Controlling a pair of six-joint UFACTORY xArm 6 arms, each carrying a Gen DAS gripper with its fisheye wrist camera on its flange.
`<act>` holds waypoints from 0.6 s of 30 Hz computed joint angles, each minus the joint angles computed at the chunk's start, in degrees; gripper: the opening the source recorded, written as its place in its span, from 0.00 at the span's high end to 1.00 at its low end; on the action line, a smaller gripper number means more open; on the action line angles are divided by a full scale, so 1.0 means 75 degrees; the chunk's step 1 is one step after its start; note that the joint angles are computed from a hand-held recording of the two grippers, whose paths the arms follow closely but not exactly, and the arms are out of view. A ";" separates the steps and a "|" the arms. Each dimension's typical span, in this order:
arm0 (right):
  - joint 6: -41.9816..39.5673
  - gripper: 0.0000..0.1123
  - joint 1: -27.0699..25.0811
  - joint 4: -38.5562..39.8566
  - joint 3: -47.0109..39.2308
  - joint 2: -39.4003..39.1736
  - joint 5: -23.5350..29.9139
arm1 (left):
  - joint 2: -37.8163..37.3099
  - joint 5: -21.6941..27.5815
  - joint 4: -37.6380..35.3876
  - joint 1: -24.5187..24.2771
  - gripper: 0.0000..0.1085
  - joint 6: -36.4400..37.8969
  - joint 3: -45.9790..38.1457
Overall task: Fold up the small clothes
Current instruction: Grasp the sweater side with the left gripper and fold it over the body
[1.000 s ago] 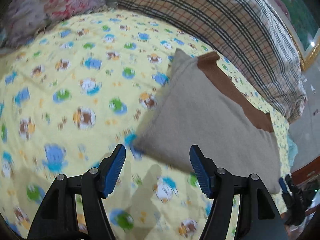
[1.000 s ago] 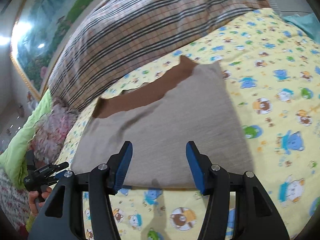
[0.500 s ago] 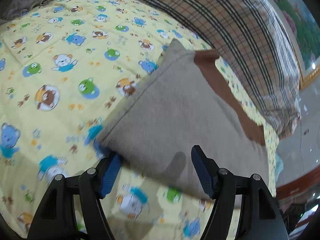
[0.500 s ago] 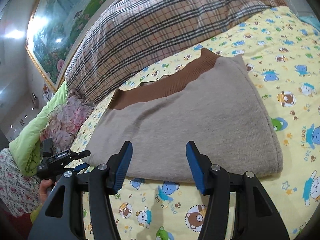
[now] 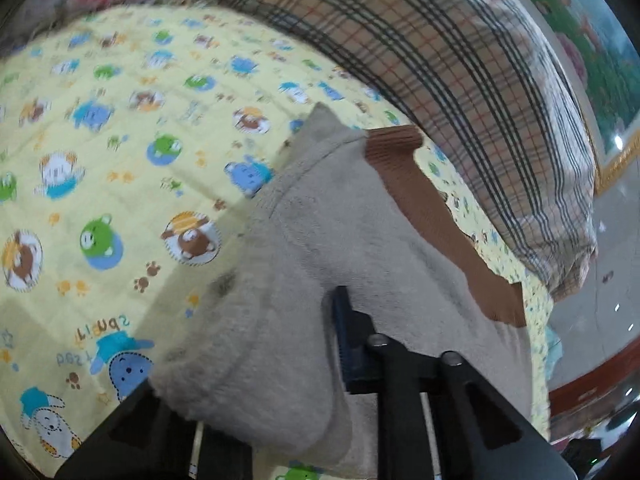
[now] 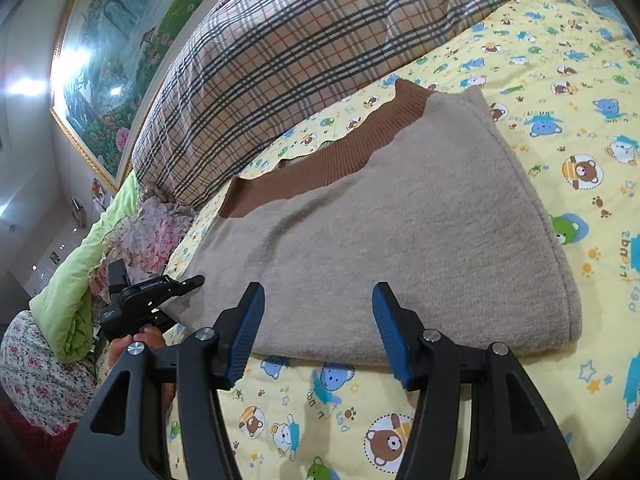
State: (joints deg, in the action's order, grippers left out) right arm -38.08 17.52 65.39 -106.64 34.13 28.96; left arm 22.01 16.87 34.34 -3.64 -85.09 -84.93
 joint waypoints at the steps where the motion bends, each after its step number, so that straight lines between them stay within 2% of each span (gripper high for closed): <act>1: -0.0017 0.49 -0.0004 0.0040 -0.0011 0.0007 0.0013 | 0.0013 0.0183 0.0190 -0.0058 0.90 -0.0019 -0.0135; 4: -0.0233 0.49 -0.0016 0.0355 0.0039 -0.0033 0.0010 | 0.0018 0.0478 0.0473 -0.0218 0.92 0.0040 -0.0474; 8: -0.0476 0.49 -0.0039 0.0795 0.0184 -0.0134 -0.0055 | 0.0093 0.0252 0.0449 -0.0443 0.93 0.0607 -0.1012; 11: -0.0623 0.49 -0.0124 0.1258 0.0222 -0.0178 0.0030 | 0.0477 0.0051 -0.0193 -0.0797 0.93 0.1857 -0.1813; 12: -0.0582 0.49 -0.0182 0.1385 0.0196 -0.0175 0.0109 | 0.0755 0.0076 -0.0596 -0.0991 0.93 0.2561 -0.2292; 16: -0.0555 0.49 -0.0464 0.2144 0.0060 -0.0178 0.0282 | 0.1912 0.0533 -0.2206 -0.1559 0.93 0.4706 -0.4077; 18: -0.0146 0.49 -0.0531 0.1683 -0.0175 -0.0112 0.0068 | 0.2627 0.0922 -0.2603 -0.1781 0.93 0.5311 -0.5109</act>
State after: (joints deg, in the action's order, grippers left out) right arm -39.18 13.54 78.01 -107.95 33.29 29.46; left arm 41.72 23.79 14.82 -17.00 -45.26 -123.25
